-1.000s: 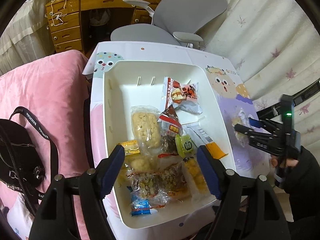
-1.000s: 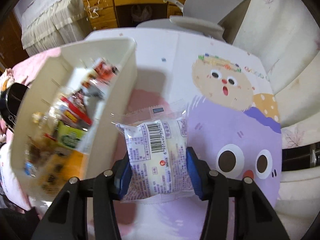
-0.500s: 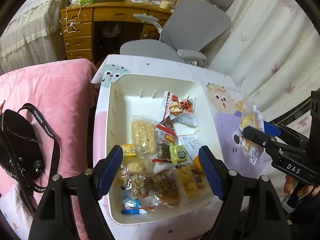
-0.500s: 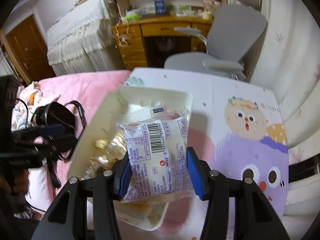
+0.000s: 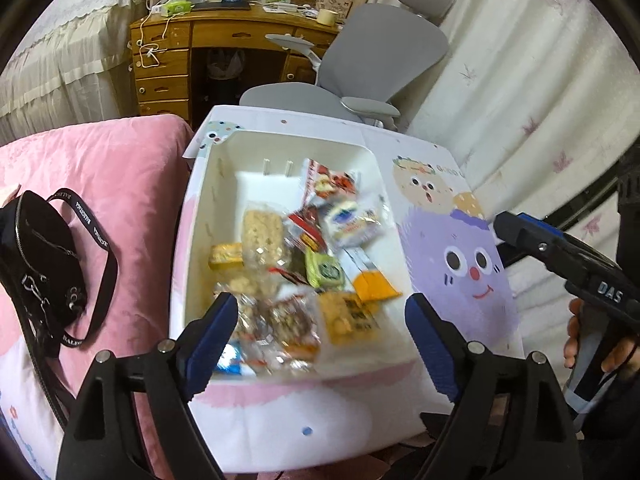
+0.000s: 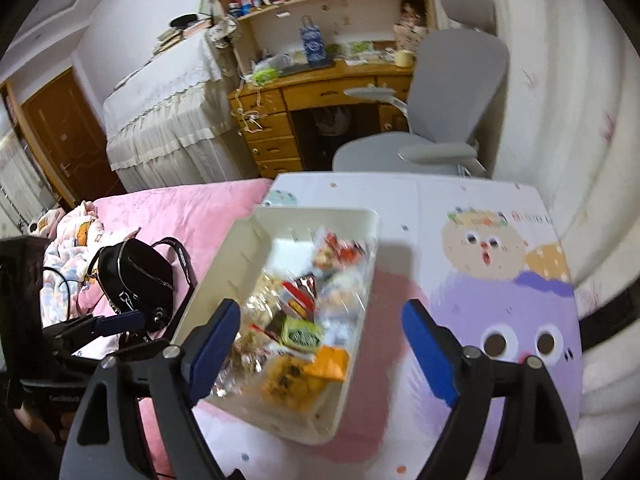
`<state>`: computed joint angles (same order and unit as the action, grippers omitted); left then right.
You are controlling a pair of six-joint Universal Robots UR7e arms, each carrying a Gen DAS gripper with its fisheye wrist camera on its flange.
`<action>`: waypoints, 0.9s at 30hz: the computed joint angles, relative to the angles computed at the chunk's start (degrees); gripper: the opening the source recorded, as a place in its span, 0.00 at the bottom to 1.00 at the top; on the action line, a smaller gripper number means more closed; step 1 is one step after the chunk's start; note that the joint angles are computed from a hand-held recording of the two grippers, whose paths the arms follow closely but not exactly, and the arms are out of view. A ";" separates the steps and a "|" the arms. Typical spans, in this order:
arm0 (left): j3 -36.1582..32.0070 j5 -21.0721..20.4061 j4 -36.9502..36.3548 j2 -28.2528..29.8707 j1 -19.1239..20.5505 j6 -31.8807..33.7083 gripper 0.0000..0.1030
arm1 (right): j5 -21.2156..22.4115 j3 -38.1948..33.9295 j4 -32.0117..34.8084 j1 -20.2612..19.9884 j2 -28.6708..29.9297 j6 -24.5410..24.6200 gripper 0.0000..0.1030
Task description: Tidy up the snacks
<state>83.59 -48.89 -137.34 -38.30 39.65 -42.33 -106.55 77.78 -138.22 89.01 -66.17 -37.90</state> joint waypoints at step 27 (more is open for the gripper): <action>-12.63 0.74 18.00 9.05 -13.80 -14.00 0.98 | -6.62 9.05 20.31 -9.23 -19.54 -2.24 1.00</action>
<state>70.95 -48.15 -119.34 -29.25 25.85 -56.33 -113.16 86.82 -117.92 79.78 -85.71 -40.14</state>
